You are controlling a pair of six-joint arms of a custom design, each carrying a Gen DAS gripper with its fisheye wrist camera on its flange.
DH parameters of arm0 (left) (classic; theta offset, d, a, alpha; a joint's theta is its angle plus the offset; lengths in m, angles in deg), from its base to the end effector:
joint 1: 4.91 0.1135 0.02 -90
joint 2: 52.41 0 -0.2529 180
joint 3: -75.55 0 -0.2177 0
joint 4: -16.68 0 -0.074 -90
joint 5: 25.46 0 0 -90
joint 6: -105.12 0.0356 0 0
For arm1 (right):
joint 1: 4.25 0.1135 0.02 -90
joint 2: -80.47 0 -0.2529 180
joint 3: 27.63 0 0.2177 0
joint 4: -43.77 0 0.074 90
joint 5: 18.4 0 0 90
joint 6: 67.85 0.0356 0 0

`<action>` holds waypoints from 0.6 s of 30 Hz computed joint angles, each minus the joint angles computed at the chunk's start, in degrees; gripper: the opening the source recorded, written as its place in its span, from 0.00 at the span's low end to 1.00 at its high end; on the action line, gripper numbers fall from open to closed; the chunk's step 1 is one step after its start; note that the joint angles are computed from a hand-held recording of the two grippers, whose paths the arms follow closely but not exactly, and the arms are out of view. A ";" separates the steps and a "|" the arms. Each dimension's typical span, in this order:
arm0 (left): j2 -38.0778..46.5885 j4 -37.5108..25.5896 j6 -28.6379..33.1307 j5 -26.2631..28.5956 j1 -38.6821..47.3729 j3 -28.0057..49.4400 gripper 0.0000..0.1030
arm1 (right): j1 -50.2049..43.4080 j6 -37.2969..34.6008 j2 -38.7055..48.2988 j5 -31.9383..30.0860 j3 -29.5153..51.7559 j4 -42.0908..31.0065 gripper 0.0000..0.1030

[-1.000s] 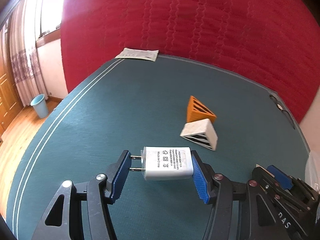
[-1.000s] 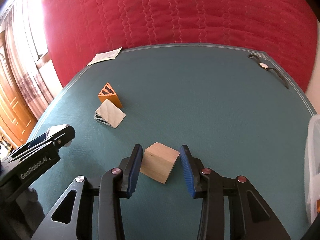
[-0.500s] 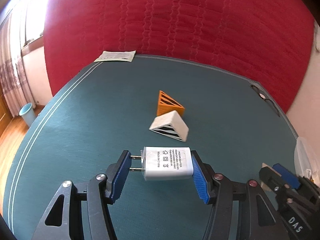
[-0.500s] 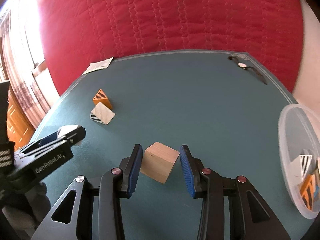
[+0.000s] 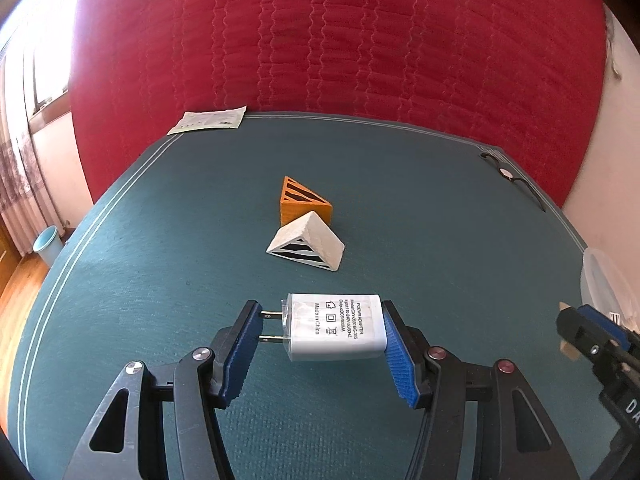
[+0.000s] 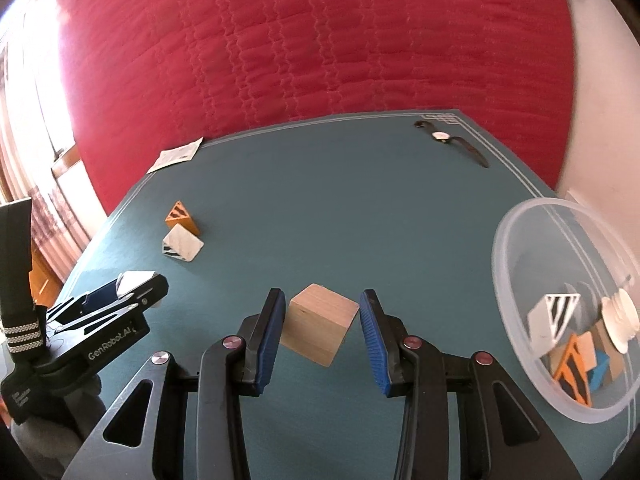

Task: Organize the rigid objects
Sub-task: 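Carry the wood cube to the clear bowl with the right gripper while the left gripper carries the charger plug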

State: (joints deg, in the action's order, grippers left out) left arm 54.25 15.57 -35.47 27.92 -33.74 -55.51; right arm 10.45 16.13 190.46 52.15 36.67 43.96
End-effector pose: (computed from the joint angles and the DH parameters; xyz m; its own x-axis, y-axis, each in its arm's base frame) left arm 0.2396 -0.1077 0.0840 -0.5659 -0.3963 -0.7229 -0.5051 0.8597 -0.0759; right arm 0.3200 0.0962 0.1187 -0.6373 -0.2694 -0.7220 -0.5348 0.8292 0.1627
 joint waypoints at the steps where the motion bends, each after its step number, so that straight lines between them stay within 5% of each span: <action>1: 0.07 -0.08 0.11 -0.05 -0.11 0.10 0.60 | -0.60 -0.09 -0.23 -0.09 -0.17 0.00 0.39; 18: 1.92 -2.40 -1.18 -1.20 -2.07 2.17 0.60 | -11.02 -1.60 -4.23 -2.19 -2.93 -0.12 0.39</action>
State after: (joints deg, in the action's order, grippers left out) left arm 56.18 13.17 -36.65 26.72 -35.81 -53.34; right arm -0.57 14.53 186.23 49.96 33.74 43.83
